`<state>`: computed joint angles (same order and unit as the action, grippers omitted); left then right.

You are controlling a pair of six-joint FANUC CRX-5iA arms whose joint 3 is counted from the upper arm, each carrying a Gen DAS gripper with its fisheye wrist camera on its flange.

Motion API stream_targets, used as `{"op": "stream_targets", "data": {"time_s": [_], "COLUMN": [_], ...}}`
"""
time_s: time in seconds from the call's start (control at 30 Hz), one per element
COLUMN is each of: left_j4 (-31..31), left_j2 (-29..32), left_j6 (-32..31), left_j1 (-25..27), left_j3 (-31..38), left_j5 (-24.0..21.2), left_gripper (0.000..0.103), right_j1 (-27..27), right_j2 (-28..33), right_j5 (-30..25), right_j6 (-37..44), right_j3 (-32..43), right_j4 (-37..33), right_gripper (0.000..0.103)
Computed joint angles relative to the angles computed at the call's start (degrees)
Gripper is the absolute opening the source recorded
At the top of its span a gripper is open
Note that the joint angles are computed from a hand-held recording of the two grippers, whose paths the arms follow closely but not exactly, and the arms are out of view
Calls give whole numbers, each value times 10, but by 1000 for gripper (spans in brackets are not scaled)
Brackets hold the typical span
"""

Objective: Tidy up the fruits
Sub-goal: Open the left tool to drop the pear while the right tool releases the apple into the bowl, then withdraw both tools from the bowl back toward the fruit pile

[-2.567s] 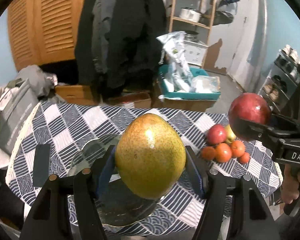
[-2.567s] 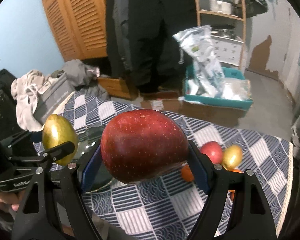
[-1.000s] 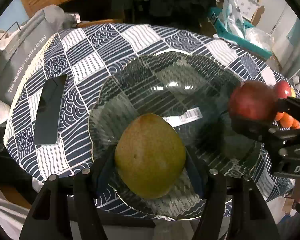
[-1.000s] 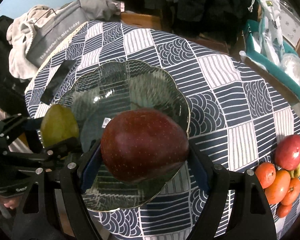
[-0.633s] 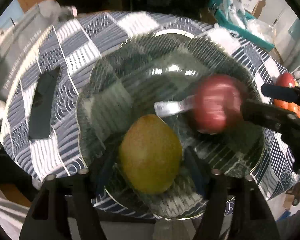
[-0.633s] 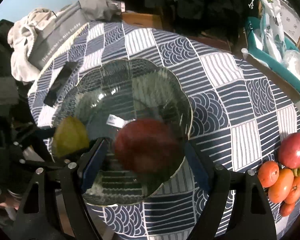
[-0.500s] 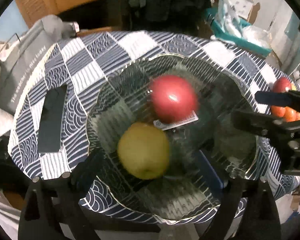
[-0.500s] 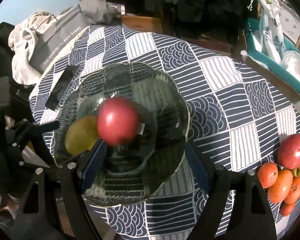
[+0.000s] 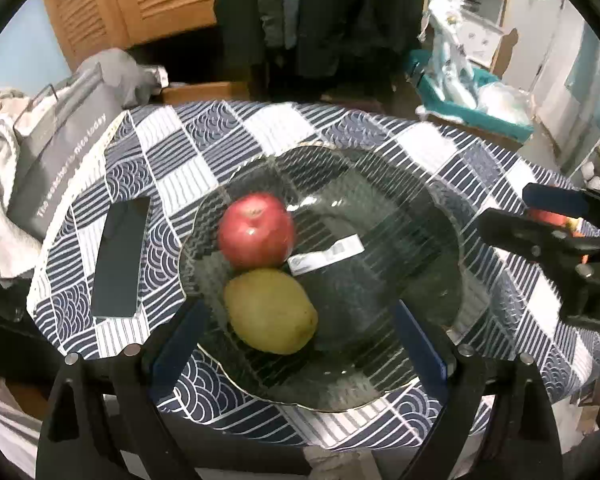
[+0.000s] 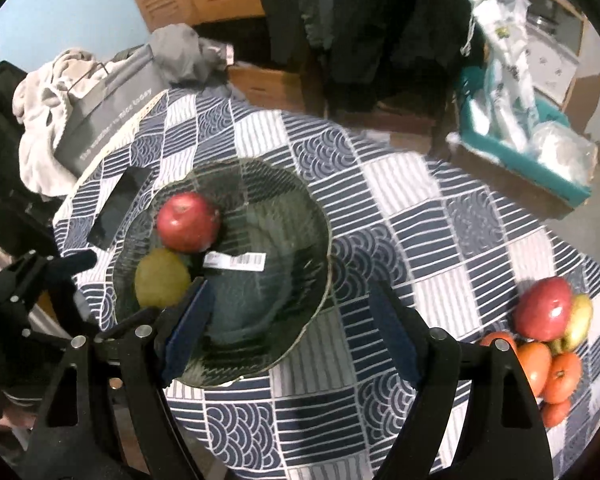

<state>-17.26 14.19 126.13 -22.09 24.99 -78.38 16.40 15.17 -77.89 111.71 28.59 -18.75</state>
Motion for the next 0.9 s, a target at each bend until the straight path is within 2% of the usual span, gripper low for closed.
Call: {"op": "stream_targets", "data": {"time_s": [0.5,0.9], "left_j4": [-23,-25], "left_j2": [8,38], "left_j6": [-1,-22], "left_j1": [-39,-73], "left_j3": [72,139], "left_j5": [13,22], "left_gripper": [95,95], "right_j1": [-22,-92], "right_j2": [-60,-73], "right_j5": [55,46], "right_j6": [1,-6], "right_j3": [-27,6], "right_j4": [34,7], "right_gripper": [81,81]}}
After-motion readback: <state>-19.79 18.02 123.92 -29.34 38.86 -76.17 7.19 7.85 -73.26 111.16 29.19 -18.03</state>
